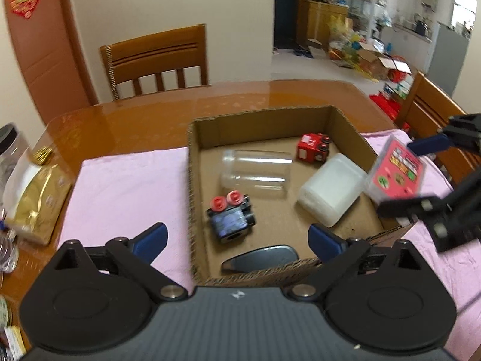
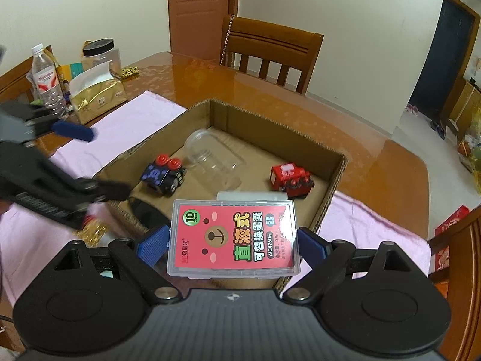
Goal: Organize rigid objects
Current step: 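Carry the black remote and pink card into the cardboard box and open both tools, then withdraw both tools from the box back over the cloth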
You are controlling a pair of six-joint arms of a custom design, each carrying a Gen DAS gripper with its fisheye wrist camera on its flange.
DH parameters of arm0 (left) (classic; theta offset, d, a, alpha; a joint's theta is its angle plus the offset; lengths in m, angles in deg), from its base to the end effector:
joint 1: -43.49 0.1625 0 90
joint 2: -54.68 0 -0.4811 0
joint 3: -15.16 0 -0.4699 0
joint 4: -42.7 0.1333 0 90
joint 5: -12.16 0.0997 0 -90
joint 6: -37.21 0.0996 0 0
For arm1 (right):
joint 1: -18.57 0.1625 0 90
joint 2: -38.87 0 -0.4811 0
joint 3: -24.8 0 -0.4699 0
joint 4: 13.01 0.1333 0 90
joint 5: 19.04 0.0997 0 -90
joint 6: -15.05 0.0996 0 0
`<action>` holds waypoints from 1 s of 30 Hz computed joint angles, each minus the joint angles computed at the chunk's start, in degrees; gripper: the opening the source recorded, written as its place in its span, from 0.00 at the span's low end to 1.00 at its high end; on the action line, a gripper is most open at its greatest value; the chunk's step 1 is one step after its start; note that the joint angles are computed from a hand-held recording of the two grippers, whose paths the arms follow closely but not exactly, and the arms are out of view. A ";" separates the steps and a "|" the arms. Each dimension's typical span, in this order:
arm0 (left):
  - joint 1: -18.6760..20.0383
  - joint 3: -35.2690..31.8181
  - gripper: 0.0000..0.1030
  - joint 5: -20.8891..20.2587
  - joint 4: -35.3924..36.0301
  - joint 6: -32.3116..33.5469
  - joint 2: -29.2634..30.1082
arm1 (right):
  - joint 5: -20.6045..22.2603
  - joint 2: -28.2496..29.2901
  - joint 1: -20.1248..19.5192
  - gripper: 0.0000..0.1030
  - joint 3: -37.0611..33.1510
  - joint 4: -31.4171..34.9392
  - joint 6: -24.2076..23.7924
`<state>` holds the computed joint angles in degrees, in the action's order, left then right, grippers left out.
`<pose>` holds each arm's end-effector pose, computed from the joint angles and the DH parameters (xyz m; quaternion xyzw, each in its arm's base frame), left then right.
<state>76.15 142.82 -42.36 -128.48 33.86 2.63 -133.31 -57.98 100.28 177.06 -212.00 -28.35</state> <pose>-0.3344 -0.4414 0.0157 0.4186 0.8544 -0.1937 0.2393 0.0421 -0.3514 0.2796 0.1729 -0.8607 0.3148 0.3610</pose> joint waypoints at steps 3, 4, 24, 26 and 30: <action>-0.20 1.50 0.98 1.39 -0.68 -1.65 -1.62 | -0.94 2.09 0.62 0.91 -2.19 0.18 -0.01; -0.35 2.02 0.98 2.08 -1.16 -2.06 -2.04 | -1.34 3.01 0.84 0.91 -3.06 0.24 -0.11; 1.08 5.61 0.98 5.44 -1.28 -6.09 -6.69 | -9.36 15.99 2.80 1.00 -12.62 -0.82 -3.03; 1.02 5.69 0.98 5.22 -1.13 -5.80 -6.75 | -9.60 15.80 3.09 1.00 -12.19 -1.24 -2.73; 0.67 6.07 0.99 4.82 -1.15 -5.32 -6.78 | -8.96 14.24 3.19 1.00 -10.76 -0.59 -0.57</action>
